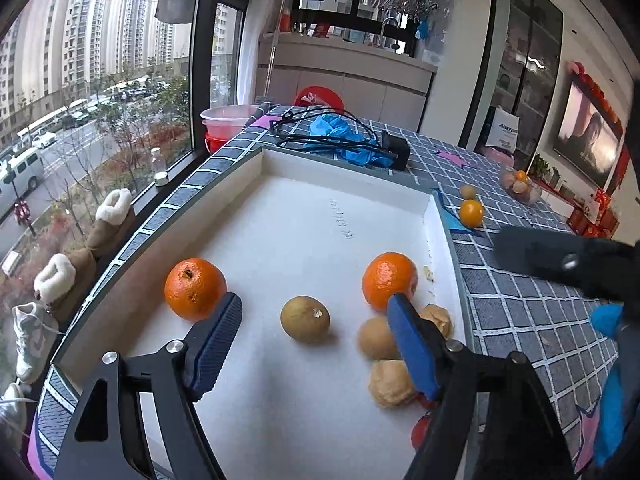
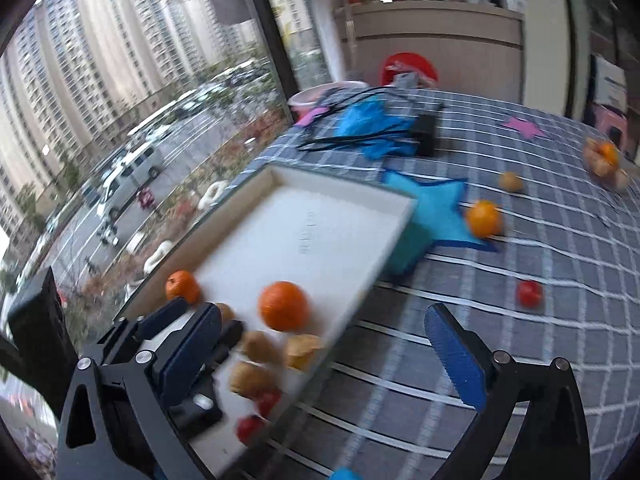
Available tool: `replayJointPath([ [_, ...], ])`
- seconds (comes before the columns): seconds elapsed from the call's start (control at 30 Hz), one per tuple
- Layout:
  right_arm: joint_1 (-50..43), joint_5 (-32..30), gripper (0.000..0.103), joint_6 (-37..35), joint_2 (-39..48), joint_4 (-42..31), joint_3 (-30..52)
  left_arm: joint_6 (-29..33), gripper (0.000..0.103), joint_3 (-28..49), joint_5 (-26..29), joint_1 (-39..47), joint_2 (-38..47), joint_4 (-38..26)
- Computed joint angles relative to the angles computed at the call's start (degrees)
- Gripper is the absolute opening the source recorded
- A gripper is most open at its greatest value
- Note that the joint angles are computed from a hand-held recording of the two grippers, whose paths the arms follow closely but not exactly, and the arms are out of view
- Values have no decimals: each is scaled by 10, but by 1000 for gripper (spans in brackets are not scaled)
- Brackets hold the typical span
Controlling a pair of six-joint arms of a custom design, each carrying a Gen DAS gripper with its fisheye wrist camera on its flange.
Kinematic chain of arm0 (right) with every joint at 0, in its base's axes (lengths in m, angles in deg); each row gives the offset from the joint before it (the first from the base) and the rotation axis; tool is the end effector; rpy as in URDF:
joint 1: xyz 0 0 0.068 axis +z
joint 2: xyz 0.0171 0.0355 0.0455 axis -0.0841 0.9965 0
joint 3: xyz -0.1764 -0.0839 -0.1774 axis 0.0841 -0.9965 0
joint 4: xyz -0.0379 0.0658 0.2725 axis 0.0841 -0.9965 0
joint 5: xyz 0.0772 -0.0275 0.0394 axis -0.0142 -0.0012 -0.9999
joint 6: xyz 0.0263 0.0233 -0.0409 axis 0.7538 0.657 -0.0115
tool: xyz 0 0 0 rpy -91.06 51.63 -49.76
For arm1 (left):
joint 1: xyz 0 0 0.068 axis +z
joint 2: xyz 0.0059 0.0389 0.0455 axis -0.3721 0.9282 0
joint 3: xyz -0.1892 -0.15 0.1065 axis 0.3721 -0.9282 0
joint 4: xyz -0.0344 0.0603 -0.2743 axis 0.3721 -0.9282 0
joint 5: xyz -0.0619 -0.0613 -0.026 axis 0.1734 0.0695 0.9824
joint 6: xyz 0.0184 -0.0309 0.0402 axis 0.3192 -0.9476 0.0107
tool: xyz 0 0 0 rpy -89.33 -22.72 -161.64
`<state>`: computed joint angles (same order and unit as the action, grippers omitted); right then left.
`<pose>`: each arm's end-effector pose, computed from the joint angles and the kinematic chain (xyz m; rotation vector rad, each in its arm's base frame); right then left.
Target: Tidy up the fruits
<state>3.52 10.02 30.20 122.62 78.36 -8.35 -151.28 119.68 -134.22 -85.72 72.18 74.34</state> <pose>0.2542 0.0532 0.1236 -0.5479 2.3925 0.5679 0.1475 -0.2413 0.0826 -0.3667 2.2229 -0.0277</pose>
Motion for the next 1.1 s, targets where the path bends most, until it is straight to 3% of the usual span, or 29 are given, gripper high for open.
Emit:
replayJointPath([
  [0.1, -77, -18, 102, -24, 13, -18, 6, -1, 80, -7, 4, -1, -7, 4],
  [0.3, -246, -28, 102, -77, 96, -27, 34, -68, 81, 24, -6, -31, -19, -62],
  [0.4, -308, -3, 102, -86, 139, -9, 52, -59, 82, 95, -40, -71, 11, -114],
  [0.47, -338, 18, 102, -93, 163, 5, 63, -21, 85, 169, -51, -93, 60, -141],
  [0.63, -382, 57, 102, -131, 190, 36, 69, 110, 85, 342, 12, -100, 203, -125],
  [0.77, -393, 59, 102, -165, 189, 73, 49, 129, 85, 475, 85, -74, 314, -152],
  [0.87, -386, 71, 102, -171, 188, 81, 43, 116, 85, 545, 109, -61, 372, -194],
  [0.93, -385, 73, 102, -171, 187, 85, 39, 106, 85, 580, 105, -62, 393, -228],
  [1.1, -390, 59, 102, -167, 191, 86, 41, 97, 86, 552, 106, -59, 379, -212],
])
